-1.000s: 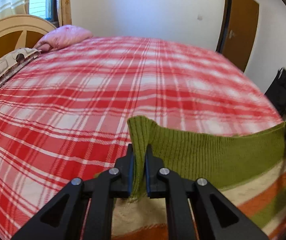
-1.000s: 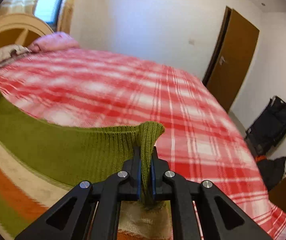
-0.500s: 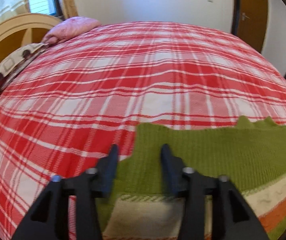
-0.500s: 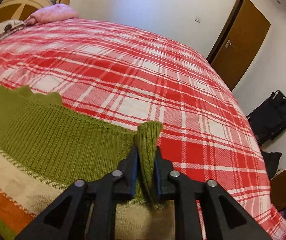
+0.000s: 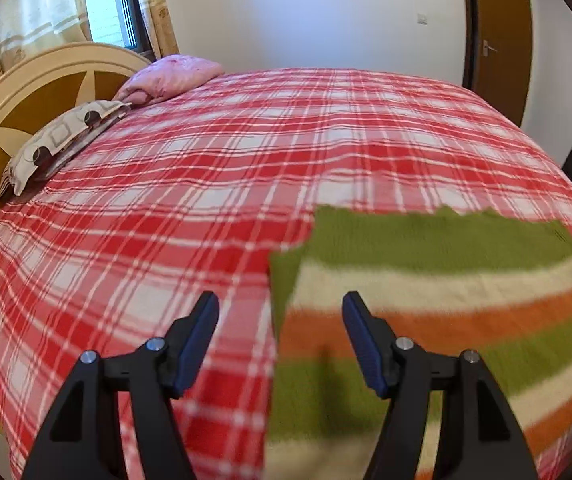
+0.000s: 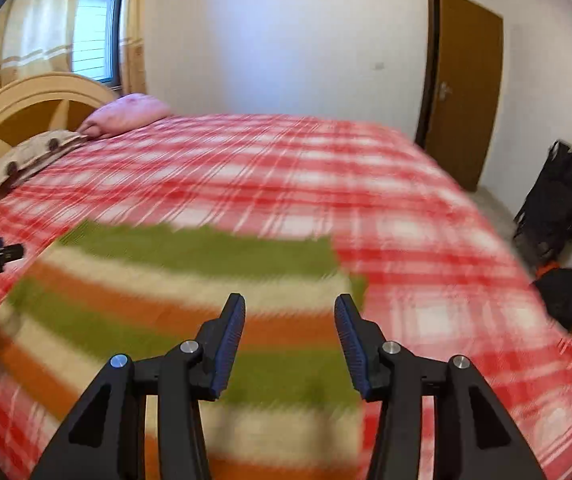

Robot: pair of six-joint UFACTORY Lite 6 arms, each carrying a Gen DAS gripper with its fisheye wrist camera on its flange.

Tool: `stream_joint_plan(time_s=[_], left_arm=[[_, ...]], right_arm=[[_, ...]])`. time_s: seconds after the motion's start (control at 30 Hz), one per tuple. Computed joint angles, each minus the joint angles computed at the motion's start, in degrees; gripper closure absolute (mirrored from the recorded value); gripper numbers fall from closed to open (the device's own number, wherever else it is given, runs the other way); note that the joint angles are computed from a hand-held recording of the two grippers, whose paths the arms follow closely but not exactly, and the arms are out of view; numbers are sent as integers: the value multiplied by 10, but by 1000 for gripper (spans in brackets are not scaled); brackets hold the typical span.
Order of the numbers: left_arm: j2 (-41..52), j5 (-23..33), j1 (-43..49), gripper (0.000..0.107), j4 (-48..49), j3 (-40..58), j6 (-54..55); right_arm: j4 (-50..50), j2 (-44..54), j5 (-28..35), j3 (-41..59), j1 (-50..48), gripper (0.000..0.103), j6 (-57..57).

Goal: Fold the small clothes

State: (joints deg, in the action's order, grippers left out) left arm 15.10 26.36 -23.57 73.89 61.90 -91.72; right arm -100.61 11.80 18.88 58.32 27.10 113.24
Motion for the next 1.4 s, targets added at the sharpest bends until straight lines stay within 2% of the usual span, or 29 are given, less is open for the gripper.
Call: stream_joint_plan(time_s=[0.1, 0.27, 0.37, 0.47, 0.7, 0.9, 1.0, 1.07, 1.13, 1.2, 1.27, 1.4], left_arm=[[-33, 38, -53, 40, 69, -70, -98], [-17, -1, -58, 40, 63, -115, -144], [-13, -10, -58, 37, 117, -141, -227], [-4, 16, -68, 31, 96, -131, -221], [-5, 70, -105, 25, 50, -131, -185], [-34, 89, -126, 25, 16, -152, -161], [-55, 101, -136, 21, 8, -160, -150], [-68, 111, -141, 16, 8, -163, -150], [-75, 122, -145, 16, 6, -161, -151], [-83, 129, -148, 15, 4, -160, -147], [-91, 126, -143, 8, -1, -161, -142], [-102, 93, -108, 6, -11, -173, -152]], right_arm=[[-41, -32, -13, -77, 15, 55, 84], [-90, -14, -17, -138, 25, 55, 170], [-169, -23, 31, -178, 47, 55, 250], [-141, -22, 62, -185, 67, 55, 231], [-87, -30, 43, -179, 64, 52, 180], [126, -62, 51, -166, 87, 52, 4], [124, -105, 87, -183, 114, 50, 33], [132, -114, 80, -175, 117, 50, 24], [131, -113, 62, -163, 112, 50, 23], [134, -97, 59, -137, 115, 50, 14], [130, -78, 60, -114, 121, 50, 13], [124, -4, 44, -47, 132, 50, 6]])
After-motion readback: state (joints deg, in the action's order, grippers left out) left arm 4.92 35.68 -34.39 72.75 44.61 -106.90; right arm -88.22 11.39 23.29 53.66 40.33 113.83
